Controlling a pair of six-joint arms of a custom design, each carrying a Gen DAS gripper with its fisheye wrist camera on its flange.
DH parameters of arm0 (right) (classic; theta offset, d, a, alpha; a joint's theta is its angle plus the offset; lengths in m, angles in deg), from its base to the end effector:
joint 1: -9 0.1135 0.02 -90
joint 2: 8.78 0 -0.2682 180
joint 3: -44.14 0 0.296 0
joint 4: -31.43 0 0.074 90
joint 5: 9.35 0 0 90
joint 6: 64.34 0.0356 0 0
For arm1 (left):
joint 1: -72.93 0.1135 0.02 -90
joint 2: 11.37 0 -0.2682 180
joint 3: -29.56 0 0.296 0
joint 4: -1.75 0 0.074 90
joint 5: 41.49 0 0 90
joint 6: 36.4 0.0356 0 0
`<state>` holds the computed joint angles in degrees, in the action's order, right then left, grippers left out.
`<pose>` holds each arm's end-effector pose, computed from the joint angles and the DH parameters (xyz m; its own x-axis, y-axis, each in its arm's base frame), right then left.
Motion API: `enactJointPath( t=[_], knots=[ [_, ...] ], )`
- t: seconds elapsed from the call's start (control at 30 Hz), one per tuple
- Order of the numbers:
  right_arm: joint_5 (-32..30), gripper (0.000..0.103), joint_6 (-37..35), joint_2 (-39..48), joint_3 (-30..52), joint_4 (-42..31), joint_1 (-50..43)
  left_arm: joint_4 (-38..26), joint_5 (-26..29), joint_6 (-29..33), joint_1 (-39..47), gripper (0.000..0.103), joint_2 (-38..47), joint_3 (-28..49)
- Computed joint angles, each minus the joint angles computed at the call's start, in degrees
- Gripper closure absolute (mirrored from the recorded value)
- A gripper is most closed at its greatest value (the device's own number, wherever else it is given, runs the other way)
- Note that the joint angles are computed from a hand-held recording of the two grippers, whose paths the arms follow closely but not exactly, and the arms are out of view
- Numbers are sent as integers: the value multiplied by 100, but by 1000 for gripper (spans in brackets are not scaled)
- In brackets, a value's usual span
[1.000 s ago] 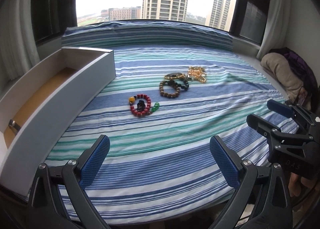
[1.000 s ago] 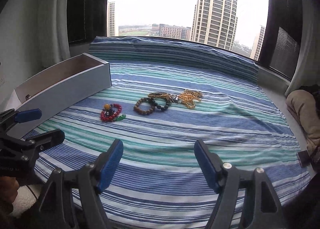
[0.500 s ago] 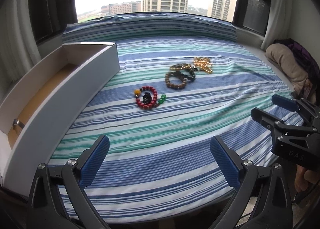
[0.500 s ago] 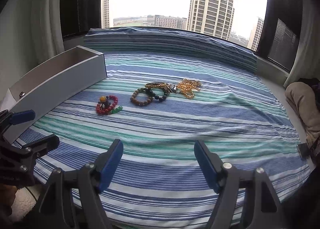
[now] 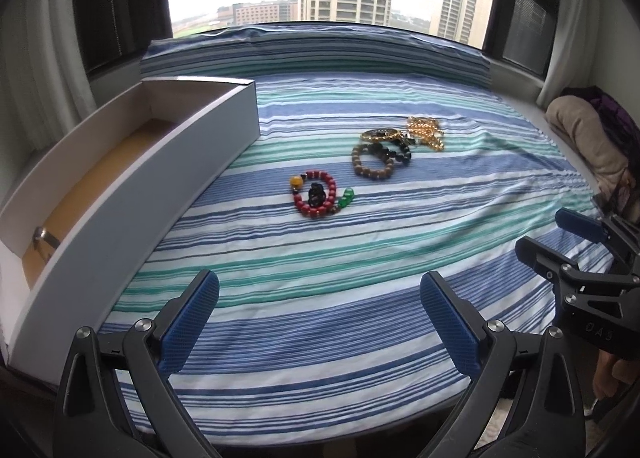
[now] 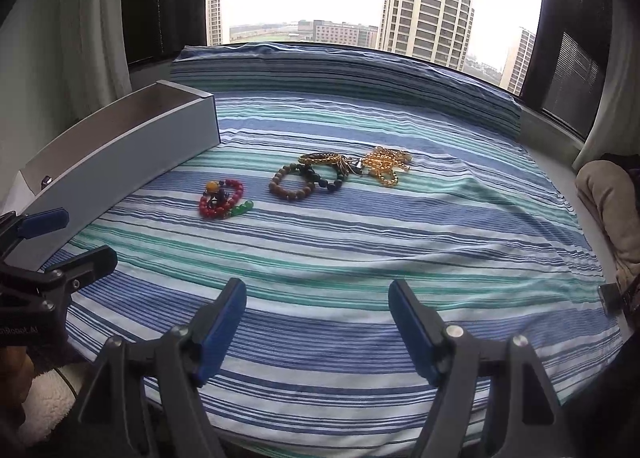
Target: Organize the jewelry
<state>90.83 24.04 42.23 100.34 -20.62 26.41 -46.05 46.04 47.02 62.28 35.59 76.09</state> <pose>0.2124 0.0600 0.2692 -0.6909 -0.2458 -0.6799 -0.1988 0.9688 -0.1482 0.2027 -0.0365 0.2256 -0.7461 0.0238 -0.6654 0.0714 0.9965 -0.0444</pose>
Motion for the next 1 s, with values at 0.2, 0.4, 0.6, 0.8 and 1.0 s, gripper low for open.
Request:
enactJointPath(
  t=[0.2,0.4,0.6,0.8,1.0],
  knots=[
    [-20,28,17,-82,-20,-3,6,-55,-78,-52,-16,2,64,33],
    [-115,28,53,-134,-92,-51,-57,-96,-191,-71,-114,2,74,-6],
    [-159,28,47,-101,-83,-48,-139,-109,-269,-78,-163,2,173,36],
    [-141,28,38,-50,-16,-29,-124,-123,-251,-47,-120,2,209,71],
    [-124,28,33,0,7,-43,-75,-137,-214,-44,-53,2,240,79]
  ],
)
